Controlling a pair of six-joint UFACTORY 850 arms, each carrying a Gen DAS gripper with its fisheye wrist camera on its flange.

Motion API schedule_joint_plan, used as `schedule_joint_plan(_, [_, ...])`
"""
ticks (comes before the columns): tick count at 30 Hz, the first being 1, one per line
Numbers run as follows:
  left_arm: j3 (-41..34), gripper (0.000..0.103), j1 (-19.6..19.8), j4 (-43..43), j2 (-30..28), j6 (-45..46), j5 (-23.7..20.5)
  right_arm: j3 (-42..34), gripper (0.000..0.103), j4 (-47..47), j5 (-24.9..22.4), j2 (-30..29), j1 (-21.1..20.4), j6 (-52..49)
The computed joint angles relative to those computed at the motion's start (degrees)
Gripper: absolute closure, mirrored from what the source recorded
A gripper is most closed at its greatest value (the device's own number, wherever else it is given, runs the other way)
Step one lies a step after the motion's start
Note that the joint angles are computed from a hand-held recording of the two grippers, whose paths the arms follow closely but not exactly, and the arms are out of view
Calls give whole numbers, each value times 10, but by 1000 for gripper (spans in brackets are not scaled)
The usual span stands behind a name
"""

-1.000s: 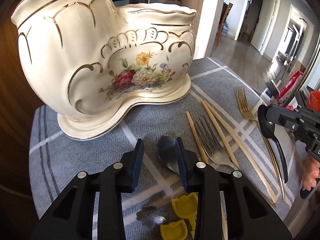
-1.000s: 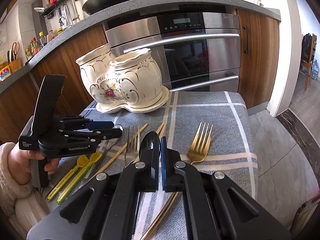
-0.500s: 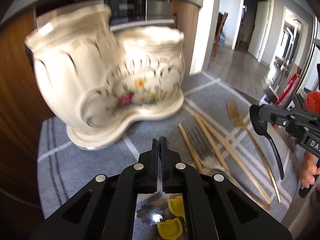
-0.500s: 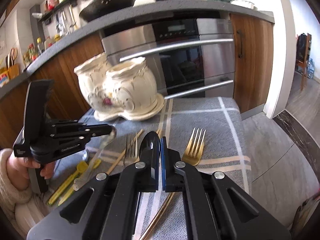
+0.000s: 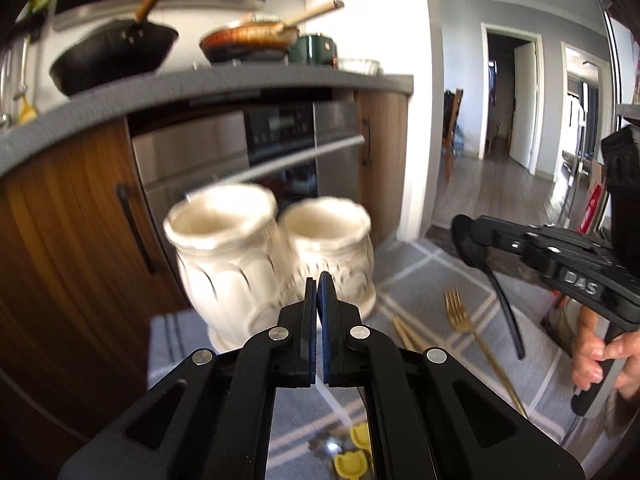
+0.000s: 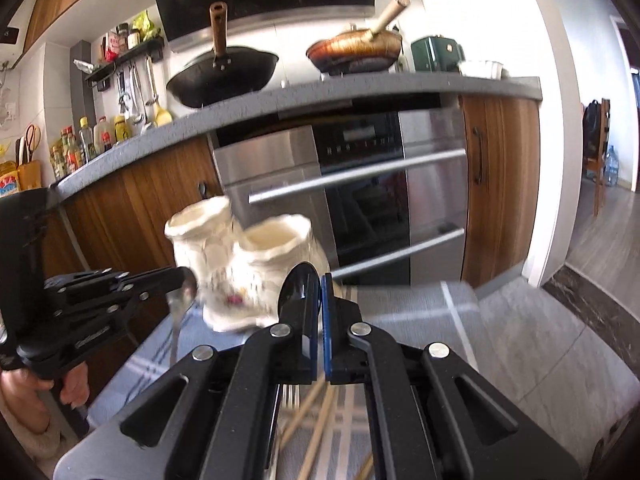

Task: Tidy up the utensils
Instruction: 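Carry both spoons over the white floral ceramic holder with both tools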

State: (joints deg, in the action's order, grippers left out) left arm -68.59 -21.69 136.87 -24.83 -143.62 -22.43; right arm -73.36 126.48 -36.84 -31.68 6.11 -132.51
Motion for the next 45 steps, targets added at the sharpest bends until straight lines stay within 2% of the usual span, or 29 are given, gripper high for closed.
schedule_joint_plan(7, [-39,100,5,8,4,-12,-31,-78,101,74,9,-30,16,-5])
schedule_joint_plan(13, [-106,100,9,-18,-26,11,-80,-136,101,150,-17,-64,28,-26])
schedule_joint_plan(19, [-186,100,6,-80,-79,94,-122,-199,101,139,-17,-112,32,22])
schedule_joint_plan(26, [-255,100,8,-129,-142,160,-130,-250,101,128,10,-152,39,38])
schedule_joint_plan(32, [-266,100,9,-144,-159,180,-138,-271,101,141,18,-172,43,34])
schedule_joint_plan(39, [-271,100,5,-154,-168,202,-143,-261,101,189,21,-171,52,-49])
schedule_joint_plan(45, [-228,100,4,-117,-143,168,-141,-228,101,121,15,-148,41,-34])
